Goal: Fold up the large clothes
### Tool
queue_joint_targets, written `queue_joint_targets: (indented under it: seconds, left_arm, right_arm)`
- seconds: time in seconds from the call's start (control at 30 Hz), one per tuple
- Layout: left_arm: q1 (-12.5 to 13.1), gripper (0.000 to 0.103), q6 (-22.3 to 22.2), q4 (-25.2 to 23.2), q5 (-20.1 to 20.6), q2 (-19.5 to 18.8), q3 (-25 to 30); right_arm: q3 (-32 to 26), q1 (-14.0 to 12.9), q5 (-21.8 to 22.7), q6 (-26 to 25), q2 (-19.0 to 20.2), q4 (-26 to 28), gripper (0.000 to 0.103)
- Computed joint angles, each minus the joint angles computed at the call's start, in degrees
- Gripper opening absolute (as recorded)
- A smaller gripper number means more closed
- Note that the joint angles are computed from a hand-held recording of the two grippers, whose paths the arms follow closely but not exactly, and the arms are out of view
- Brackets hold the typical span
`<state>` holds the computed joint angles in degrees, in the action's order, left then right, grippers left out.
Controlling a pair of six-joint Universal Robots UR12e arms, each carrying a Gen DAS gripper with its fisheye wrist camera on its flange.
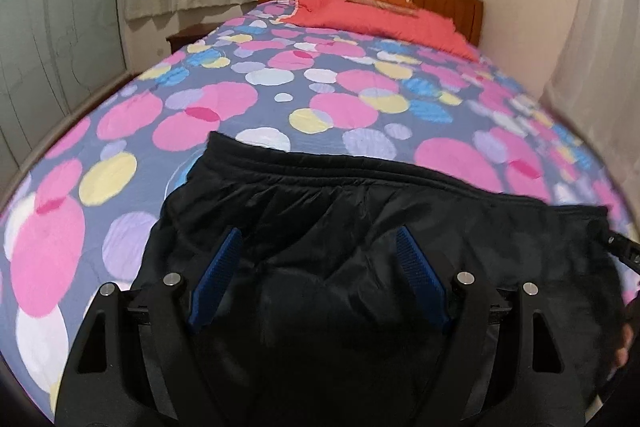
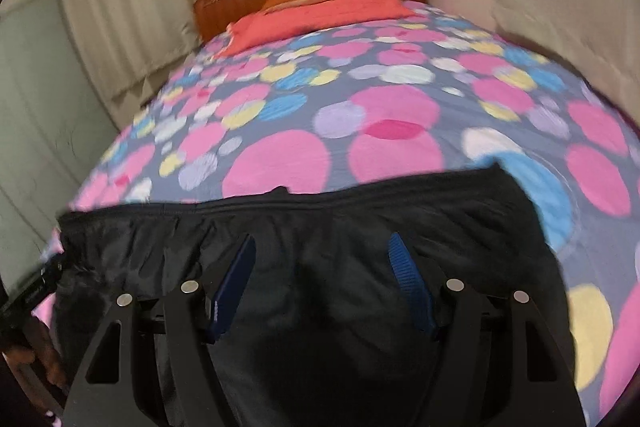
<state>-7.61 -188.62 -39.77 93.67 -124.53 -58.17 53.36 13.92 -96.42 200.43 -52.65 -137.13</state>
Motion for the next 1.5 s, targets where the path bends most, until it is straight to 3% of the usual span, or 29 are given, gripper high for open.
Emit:
queue_joint_targets:
  seconds: [0.1, 0.17, 0.3, 0.5, 0.6, 0.7, 0.73, 0.8, 0.9, 0.97, 1.1, 1.13, 1.3, 1.4, 1.5]
  left_arm:
    - [-0.7, 0.079, 0.8, -2.8, 4.1, -2.3, 2.8]
    - [-0.7, 0.083, 0.3, -5.2, 4.8, -3.3, 3.9]
    - [-0.3, 0.092, -1.1, -5.8, 3.0, -4.2, 3.7]
    - [-1.2, 0.095, -0.2, -4.1, 6.3, -5.2, 3.4]
    - [-1.6, 0.095, 0.4, -6.8, 7.8, -5.9, 5.1]
    - [-1.4, 0.092, -0.5, -13.4, 7.0, -5.4, 7.3]
    - [-1.2, 0.092, -1.6, -13.0, 5.6, -4.6, 6.5]
    - [-0.7, 0.092, -3.4, -7.3, 2.2, -2.0, 3.0]
    - [-1.2, 0.092, -0.3, -2.3, 1.5, -1.3, 1.8]
    - [-1.7, 0.092, 1.8, -3.0, 1.7, -2.3, 3.1]
    - [-2.6, 0.092, 1.9, -7.8, 3.5, -4.7, 5.6]
    - [-2.8, 0.093, 2.0, -9.6, 4.2, -5.4, 6.2]
    - [-2.6, 0.098, 2.1, -7.3, 4.5, -6.1, 5.5]
    - [-2.7, 0.098, 2.5, -8.6, 4.7, -6.3, 6.3]
    - [-2.0, 0.094, 1.9, -9.5, 3.8, -3.8, 4.3]
  right_arm:
    - [-3.9, 1.4, -3.6, -5.7, 2.9, 3.0, 0.068]
    - [-5.3, 2.1, -6.0, -7.7, 4.3, 4.9, 0.068]
    - [-4.6, 1.9, -5.6, -6.4, 5.1, 6.0, 0.071]
    - [-2.8, 2.0, -5.6, -4.8, 5.1, 2.6, 0.074]
    - [-3.4, 2.2, -6.6, -5.1, 5.3, 3.4, 0.074]
    - [-3.2, 1.8, -5.1, -4.5, 4.2, 3.9, 0.073]
    - [-1.5, 1.5, -4.9, -4.0, 2.9, 1.3, 0.073]
    - [0.4, 1.1, -7.1, -3.5, 1.1, -1.7, 0.074]
    - [1.0, 0.2, -11.2, -4.4, 0.0, 0.7, 0.074]
    - [1.1, -0.2, -14.0, -5.1, 0.0, 3.2, 0.074]
    - [2.6, -1.6, -11.1, -2.8, -0.1, 6.7, 0.075]
    - [3.2, -1.6, -10.6, -2.5, -0.2, 6.3, 0.076]
    - [6.3, -2.5, -7.8, 0.9, -0.3, 1.0, 0.081]
    - [5.9, -2.4, -8.1, 0.9, -0.2, 1.6, 0.082]
    - [6.3, -2.2, -9.0, 0.9, -1.4, 2.3, 0.081]
